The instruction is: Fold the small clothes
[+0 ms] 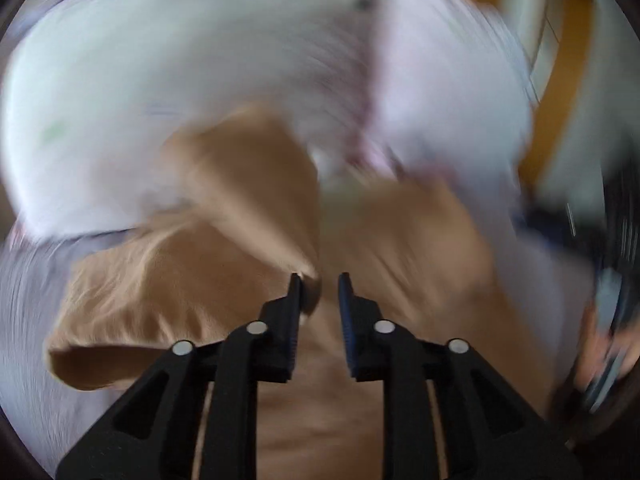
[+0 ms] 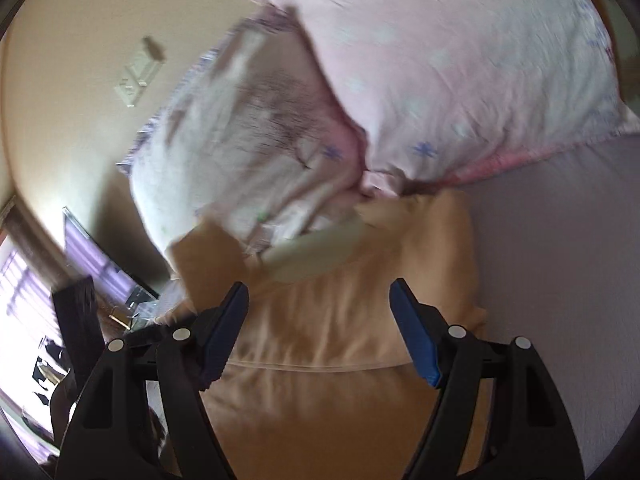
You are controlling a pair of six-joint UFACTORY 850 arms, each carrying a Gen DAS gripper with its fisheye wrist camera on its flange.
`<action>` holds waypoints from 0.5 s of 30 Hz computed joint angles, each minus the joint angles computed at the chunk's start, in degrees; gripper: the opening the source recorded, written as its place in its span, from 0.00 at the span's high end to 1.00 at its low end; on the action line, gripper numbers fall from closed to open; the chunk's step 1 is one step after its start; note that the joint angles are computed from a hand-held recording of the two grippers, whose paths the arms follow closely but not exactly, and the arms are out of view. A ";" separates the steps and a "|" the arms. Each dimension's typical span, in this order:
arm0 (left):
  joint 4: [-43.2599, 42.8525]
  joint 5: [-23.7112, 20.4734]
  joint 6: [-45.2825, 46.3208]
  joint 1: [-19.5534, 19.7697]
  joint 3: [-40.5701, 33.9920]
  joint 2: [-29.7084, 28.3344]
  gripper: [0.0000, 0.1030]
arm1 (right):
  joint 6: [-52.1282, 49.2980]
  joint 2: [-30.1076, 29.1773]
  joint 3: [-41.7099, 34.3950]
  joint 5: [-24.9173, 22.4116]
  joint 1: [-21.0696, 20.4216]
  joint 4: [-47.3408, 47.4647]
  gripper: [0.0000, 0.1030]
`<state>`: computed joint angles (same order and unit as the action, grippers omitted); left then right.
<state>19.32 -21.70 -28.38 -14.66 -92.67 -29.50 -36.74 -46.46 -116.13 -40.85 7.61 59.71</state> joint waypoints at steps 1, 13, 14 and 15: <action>2.61 -3.09 1.20 -2.30 -1.71 -2.07 0.79 | 3.18 -1.48 -1.76 -0.79 -0.17 -2.48 0.28; 22.06 -2.78 -21.93 -1.63 24.32 16.27 0.44 | 23.03 -14.82 -20.87 -9.61 3.42 -26.90 0.63; 21.55 -3.71 -22.96 -0.95 25.36 16.90 0.44 | 24.26 -16.11 -22.62 -10.69 3.90 -28.71 0.66; 21.27 -4.35 -23.58 -0.50 25.90 17.13 0.44 | 24.11 -15.86 -21.97 -9.84 4.38 -29.62 0.74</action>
<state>40.59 -26.04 -51.96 -15.16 -66.78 -12.37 -12.63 -62.32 -138.10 -50.69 11.99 30.09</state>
